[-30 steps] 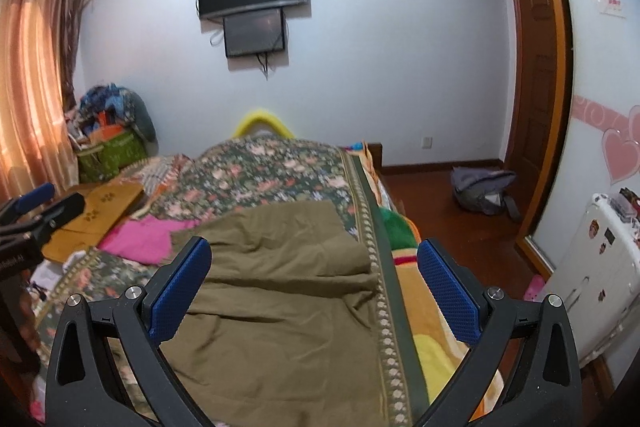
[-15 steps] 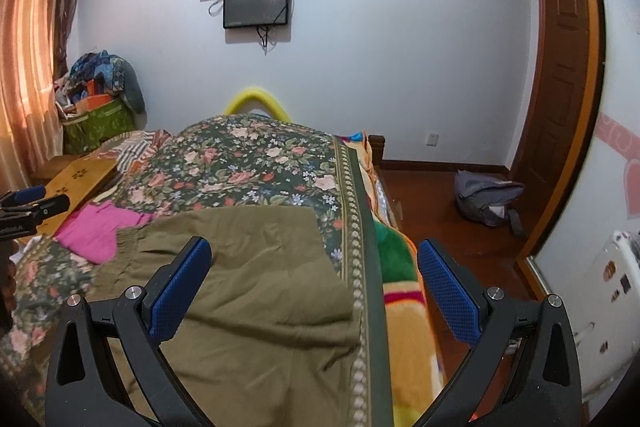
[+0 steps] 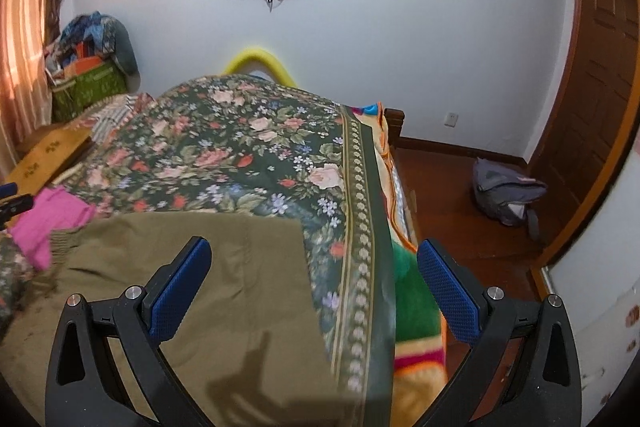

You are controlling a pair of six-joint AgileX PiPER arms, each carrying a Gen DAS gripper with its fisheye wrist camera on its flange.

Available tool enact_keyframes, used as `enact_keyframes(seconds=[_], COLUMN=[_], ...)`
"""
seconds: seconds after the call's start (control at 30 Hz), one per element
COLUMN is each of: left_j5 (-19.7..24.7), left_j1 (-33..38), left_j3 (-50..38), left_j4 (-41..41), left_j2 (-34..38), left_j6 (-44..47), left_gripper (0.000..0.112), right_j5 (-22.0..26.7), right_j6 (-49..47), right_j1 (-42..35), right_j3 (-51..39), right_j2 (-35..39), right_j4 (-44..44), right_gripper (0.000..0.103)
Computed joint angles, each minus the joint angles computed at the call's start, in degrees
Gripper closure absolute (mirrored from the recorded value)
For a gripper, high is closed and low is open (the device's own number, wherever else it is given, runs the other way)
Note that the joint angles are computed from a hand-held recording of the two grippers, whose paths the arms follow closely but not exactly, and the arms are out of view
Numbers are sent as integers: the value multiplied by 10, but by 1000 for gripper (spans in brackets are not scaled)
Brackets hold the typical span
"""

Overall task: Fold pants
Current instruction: 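Lower the left tool to the waistband while the right tool approaches the pant leg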

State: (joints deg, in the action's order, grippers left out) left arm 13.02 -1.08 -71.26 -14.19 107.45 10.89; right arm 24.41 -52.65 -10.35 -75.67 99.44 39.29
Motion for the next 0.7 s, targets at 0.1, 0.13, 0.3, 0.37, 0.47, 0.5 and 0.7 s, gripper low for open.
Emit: enact_keyframes(seconds=[0.1,0.13,0.3,0.37,0.47,0.5,0.7], left_j5=[20,27,33,47,75,83,127], left_j1=[12,12,0,1,6,8,14], left_j3=[-21,-27,-49,-62,-85,-93,-129], left_j4=[-94,-86,-2,-9,-28,-42,-102], left_j2=[37,50,90,105,126,132,158], left_j6=[96,93,41,53,76,91,143], left_gripper=[9,9,13,13,20,22,41], right_j5=[3,15,80,119,175,195,288], right_j6=[-1,4,58,81,106,119,183], right_j1=[9,12,23,24,20,20,23], right_j3=[-50,-73,-173,-223,-295,-323,-458], right_j2=[52,73,155,192,242,259,339], right_j4=[-11,-20,-80,-97,-108,-114,-155], right_gripper=[1,1,1,1,2,2,14])
